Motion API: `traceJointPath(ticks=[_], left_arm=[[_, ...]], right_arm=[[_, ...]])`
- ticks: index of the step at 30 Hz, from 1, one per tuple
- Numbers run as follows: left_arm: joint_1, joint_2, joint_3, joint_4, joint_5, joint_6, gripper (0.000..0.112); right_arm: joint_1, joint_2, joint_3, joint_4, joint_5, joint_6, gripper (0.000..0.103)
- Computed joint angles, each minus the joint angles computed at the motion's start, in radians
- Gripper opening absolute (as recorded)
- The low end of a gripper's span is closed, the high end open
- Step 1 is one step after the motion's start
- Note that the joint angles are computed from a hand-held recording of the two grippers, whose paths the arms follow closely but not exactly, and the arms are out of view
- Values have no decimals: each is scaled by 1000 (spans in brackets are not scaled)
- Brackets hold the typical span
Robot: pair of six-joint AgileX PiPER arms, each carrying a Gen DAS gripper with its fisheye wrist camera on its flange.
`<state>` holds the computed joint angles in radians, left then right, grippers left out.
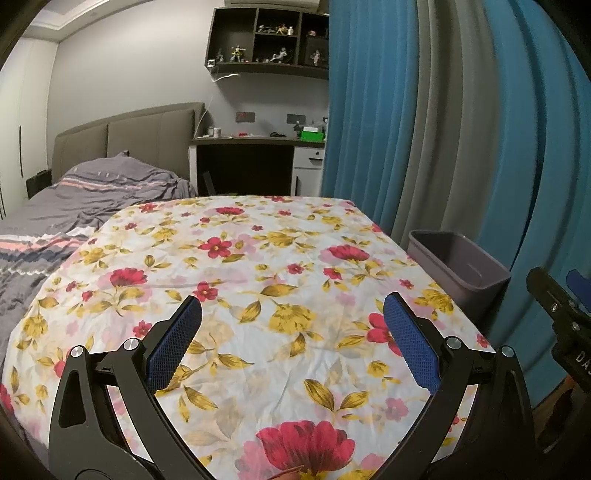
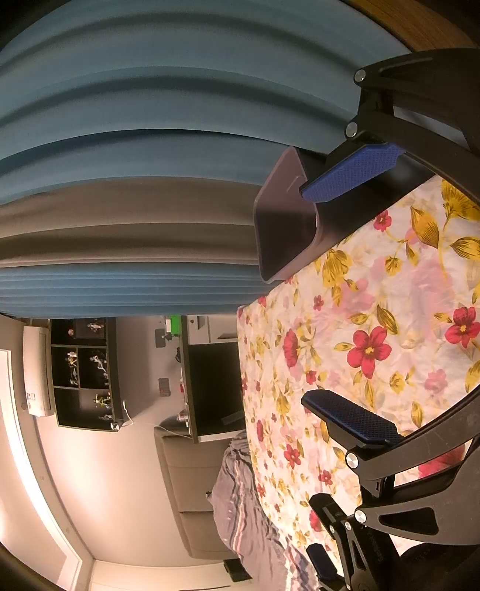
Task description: Collect trash
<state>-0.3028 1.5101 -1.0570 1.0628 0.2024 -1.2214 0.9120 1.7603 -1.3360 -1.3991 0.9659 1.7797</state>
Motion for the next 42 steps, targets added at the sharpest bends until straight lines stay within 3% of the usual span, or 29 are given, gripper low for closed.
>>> traceJointPath(ticks=[42], left_arm=[[-4,1,-8,-23,6,18,97]], right_arm=[[-4,-1,4,-5,-4,11,97]])
